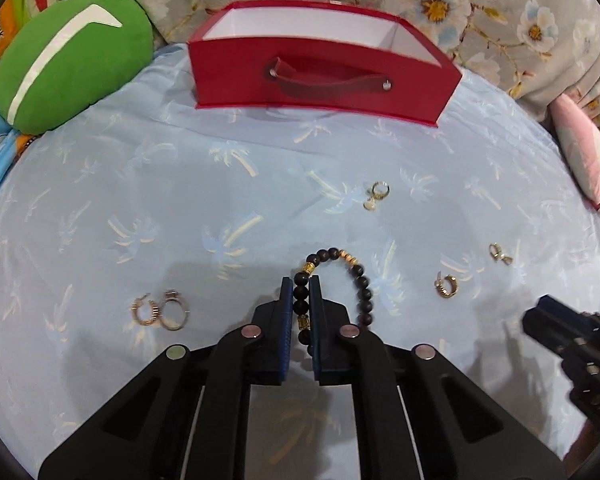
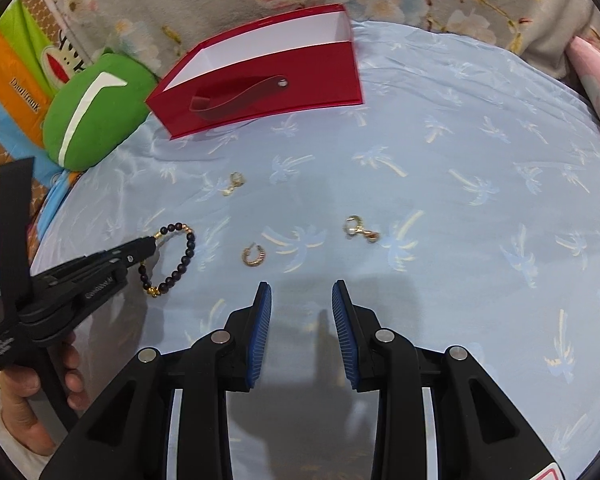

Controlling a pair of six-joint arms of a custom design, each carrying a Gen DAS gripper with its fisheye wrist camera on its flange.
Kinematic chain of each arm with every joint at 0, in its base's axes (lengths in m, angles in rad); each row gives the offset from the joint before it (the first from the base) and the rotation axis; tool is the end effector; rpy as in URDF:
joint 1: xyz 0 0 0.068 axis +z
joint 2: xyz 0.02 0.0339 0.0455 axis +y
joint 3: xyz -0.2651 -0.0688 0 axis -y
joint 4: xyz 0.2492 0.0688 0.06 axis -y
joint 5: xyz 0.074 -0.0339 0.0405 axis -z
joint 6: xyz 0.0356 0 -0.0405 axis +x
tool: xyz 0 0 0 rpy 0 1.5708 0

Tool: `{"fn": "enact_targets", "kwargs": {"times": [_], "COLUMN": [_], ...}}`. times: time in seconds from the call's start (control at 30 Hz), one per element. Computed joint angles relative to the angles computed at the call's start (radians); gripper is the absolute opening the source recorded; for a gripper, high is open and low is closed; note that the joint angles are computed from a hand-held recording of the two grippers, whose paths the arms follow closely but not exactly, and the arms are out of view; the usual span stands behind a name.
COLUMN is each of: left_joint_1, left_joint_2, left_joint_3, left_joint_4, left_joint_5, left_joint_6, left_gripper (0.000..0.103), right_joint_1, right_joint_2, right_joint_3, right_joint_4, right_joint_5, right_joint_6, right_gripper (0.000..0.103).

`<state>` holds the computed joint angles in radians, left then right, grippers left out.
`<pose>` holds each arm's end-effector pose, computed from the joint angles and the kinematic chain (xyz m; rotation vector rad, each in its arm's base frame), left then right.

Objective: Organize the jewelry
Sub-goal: 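Close the left tool on the black bead bracelet, then lift the black bead bracelet with the left tool while the right tool approaches the silver ring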

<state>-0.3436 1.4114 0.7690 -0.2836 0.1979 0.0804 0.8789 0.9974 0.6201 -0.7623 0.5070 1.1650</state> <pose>0.2602 -0.1005 0.1869 0.6083 2.4315 -0.3563 0.1243 0.1229 0.2047 0.4946 2.4435 0.1286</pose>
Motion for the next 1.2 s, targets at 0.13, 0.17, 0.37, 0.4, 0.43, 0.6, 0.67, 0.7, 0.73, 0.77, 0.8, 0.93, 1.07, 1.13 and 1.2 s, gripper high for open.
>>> {"fn": "enact_targets", "kwargs": {"times": [0.13,0.17,0.37,0.4,0.43,0.6,0.67,0.7,0.73,0.77,0.8,0.93,1.07,1.13,1.2], "left_joint_1": [0.102,0.138,0.330,0.358,0.389,0.489,0.521,0.533,0.546,0.557,0.568,0.616,0.644,0.652,0.660], "left_joint_2": [-0.097,-0.121,-0.178,-0.177,-0.172,-0.146,-0.138,-0.134,-0.129,-0.126,-0.118,-0.079,-0.047,-0.036,-0.026], "left_joint_3": [0.013,0.022,0.080,0.089,0.099,0.122,0.126,0.128,0.129,0.131,0.134,0.147,0.156,0.159,0.161], "left_joint_4": [-0.074,-0.098,-0.191,-0.200,-0.210,-0.220,-0.222,-0.221,-0.218,-0.218,-0.218,-0.218,-0.217,-0.214,-0.212], "left_joint_5": [0.080,0.101,0.187,0.198,0.210,0.231,0.244,0.248,0.250,0.254,0.261,0.284,0.302,0.306,0.311], "left_joint_6": [0.036,0.053,0.118,0.123,0.132,0.163,0.173,0.178,0.184,0.189,0.195,0.216,0.233,0.235,0.240], "left_gripper": [0.007,0.007,0.007,0.007,0.007,0.007,0.007,0.007,0.007,0.007,0.007,0.007,0.007,0.007,0.007], "right_joint_1": [-0.011,-0.015,-0.011,-0.006,-0.003,0.017,0.026,0.029,0.030,0.030,0.029,0.011,-0.004,-0.006,-0.006], "right_joint_2": [0.067,0.083,0.190,0.216,0.242,0.403,0.480,0.511,0.555,0.583,0.612,0.724,0.801,0.825,0.838], "right_joint_3": [0.025,0.031,0.084,0.097,0.111,0.215,0.276,0.300,0.336,0.359,0.383,0.480,0.543,0.558,0.569], "right_joint_4": [0.069,0.085,0.172,0.189,0.206,0.296,0.319,0.329,0.340,0.345,0.351,0.361,0.365,0.373,0.375], "right_joint_5": [-0.020,-0.025,-0.058,-0.064,-0.070,-0.112,-0.121,-0.128,-0.136,-0.140,-0.144,-0.173,-0.201,-0.197,-0.183], "right_joint_6": [-0.050,-0.061,-0.114,-0.125,-0.138,-0.217,-0.254,-0.267,-0.286,-0.299,-0.312,-0.354,-0.376,-0.378,-0.388], "right_gripper": [0.031,0.031,0.031,0.031,0.031,0.031,0.031,0.031,0.031,0.031,0.031,0.031,0.031,0.031,0.031]}}
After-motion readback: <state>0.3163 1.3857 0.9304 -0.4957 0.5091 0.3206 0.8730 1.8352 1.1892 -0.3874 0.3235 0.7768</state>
